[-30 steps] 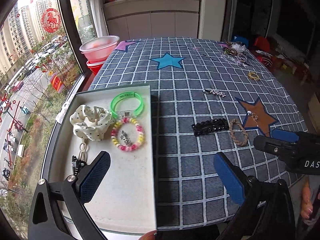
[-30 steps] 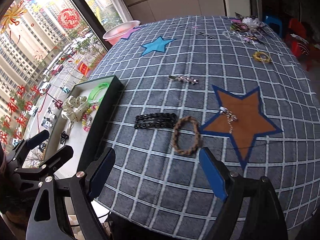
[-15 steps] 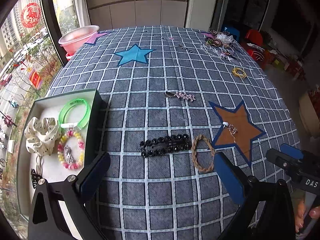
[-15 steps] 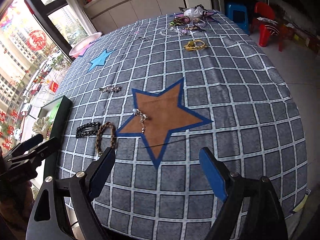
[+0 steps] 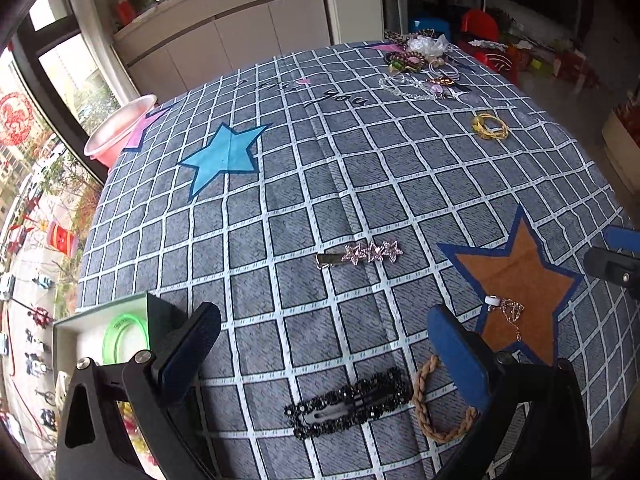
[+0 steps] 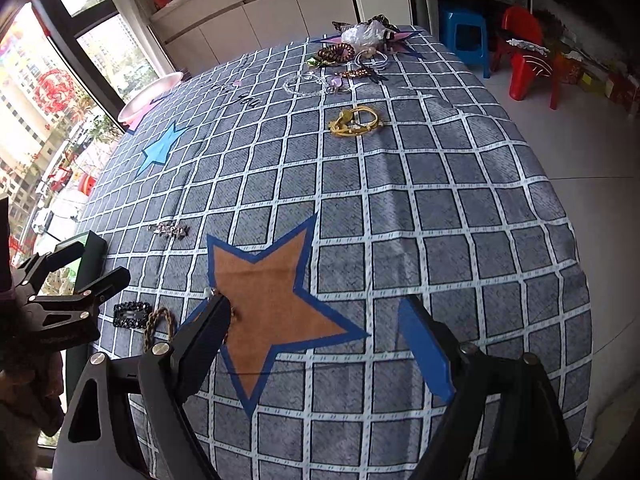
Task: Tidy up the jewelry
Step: 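Grasp the pink star pin with left tool while right tool grasps yellow hair tie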
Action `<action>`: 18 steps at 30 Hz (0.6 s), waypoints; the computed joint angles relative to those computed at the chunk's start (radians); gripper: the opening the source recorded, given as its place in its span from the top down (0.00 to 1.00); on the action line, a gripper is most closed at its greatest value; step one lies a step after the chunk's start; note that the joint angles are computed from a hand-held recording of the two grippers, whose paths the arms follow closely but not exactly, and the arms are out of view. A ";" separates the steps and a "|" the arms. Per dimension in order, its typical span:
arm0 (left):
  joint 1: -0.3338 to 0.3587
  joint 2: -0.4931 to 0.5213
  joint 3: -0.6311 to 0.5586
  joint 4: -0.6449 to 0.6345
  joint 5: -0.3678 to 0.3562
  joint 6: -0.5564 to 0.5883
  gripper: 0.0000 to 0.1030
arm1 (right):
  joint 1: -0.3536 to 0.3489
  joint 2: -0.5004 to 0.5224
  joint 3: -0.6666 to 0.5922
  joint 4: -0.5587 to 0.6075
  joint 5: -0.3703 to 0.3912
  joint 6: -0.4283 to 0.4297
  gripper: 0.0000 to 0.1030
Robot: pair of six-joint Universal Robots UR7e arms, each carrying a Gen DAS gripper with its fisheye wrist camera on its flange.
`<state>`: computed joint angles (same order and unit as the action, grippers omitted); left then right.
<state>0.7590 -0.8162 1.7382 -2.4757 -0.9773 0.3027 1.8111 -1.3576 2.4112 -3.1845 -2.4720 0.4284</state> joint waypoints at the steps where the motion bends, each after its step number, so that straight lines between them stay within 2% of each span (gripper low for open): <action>1: 0.002 0.011 -0.011 0.002 -0.005 0.012 0.00 | -0.011 0.000 -0.007 0.000 0.003 -0.017 0.15; 6: 0.012 0.062 -0.057 -0.004 -0.023 0.058 0.00 | -0.073 -0.002 -0.041 0.001 0.013 -0.070 0.15; 8: 0.016 0.080 -0.074 -0.001 -0.027 0.072 0.06 | -0.096 0.000 -0.055 -0.006 0.020 -0.087 0.15; 15: 0.025 0.122 -0.096 -0.025 -0.021 0.147 0.06 | -0.149 0.018 -0.110 -0.030 0.029 -0.152 0.15; 18: 0.032 0.132 -0.111 0.001 -0.031 0.163 0.20 | -0.162 0.029 -0.130 -0.030 0.031 -0.170 0.15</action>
